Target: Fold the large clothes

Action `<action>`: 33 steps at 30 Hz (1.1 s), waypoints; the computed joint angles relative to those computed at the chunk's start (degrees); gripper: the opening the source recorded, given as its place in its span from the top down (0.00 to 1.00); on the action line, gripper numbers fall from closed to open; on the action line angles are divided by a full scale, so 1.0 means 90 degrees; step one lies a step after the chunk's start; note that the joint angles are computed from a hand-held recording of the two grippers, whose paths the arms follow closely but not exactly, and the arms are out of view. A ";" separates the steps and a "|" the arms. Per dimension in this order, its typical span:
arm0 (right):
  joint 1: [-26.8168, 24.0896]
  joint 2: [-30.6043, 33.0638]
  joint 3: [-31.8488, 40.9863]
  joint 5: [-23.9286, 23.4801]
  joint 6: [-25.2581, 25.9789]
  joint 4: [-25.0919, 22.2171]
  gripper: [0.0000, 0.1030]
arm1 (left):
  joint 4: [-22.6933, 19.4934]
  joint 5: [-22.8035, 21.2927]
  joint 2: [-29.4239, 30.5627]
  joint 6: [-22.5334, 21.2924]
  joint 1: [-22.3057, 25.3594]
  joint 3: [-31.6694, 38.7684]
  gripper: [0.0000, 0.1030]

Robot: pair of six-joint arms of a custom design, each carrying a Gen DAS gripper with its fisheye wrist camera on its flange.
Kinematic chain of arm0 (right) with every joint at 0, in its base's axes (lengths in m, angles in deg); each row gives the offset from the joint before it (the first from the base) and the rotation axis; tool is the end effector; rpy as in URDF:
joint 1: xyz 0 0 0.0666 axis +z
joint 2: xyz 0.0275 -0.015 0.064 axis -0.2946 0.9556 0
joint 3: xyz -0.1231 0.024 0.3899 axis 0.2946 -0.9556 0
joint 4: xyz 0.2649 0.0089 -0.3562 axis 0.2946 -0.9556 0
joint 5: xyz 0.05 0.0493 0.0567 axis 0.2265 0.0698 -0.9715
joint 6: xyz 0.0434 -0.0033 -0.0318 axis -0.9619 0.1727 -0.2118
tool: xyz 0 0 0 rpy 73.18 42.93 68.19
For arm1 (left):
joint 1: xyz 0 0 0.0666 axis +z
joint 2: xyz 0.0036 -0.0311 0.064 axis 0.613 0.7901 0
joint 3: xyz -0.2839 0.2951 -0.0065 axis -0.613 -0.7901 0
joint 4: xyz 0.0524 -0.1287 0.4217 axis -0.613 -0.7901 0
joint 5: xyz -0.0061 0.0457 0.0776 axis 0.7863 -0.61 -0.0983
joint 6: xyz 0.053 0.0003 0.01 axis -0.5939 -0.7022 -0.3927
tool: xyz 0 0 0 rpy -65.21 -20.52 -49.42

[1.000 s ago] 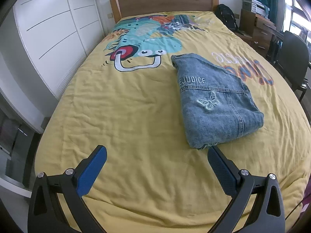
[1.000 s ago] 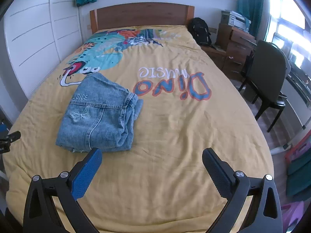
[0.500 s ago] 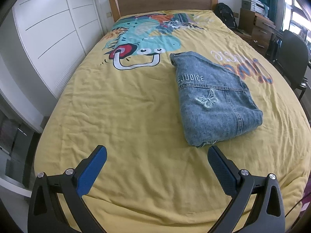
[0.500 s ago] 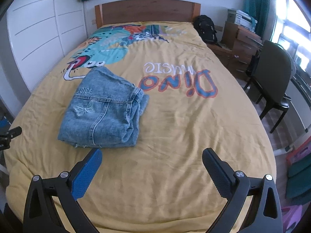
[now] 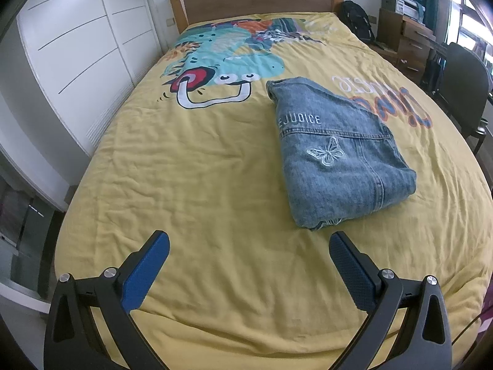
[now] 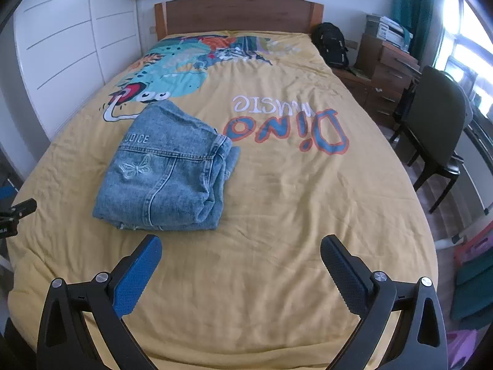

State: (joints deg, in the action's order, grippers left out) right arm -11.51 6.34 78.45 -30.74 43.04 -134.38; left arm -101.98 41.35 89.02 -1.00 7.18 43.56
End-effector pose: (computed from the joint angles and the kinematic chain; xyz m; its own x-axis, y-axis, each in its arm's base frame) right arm 0.4425 0.0458 0.5821 -0.7360 -0.1330 -0.6638 -0.1897 0.9818 0.0135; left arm 0.3873 -0.2120 0.6509 -0.8158 -0.0024 -0.5783 -0.0950 0.9870 0.1299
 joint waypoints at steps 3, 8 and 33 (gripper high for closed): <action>0.0001 0.0003 -0.0007 -0.0025 0.0022 -0.0014 0.00 | 0.0001 0.0016 0.0006 -0.0026 -0.0003 0.0003 0.01; -0.0031 0.0017 -0.0029 -0.0081 0.0058 -0.0035 0.00 | -0.0030 0.0016 0.0004 -0.0056 -0.0011 0.0002 0.01; -0.0026 0.0103 0.0003 -0.0092 0.0159 -0.0137 0.00 | -0.0044 0.0053 0.0020 -0.0130 -0.0026 0.0029 0.01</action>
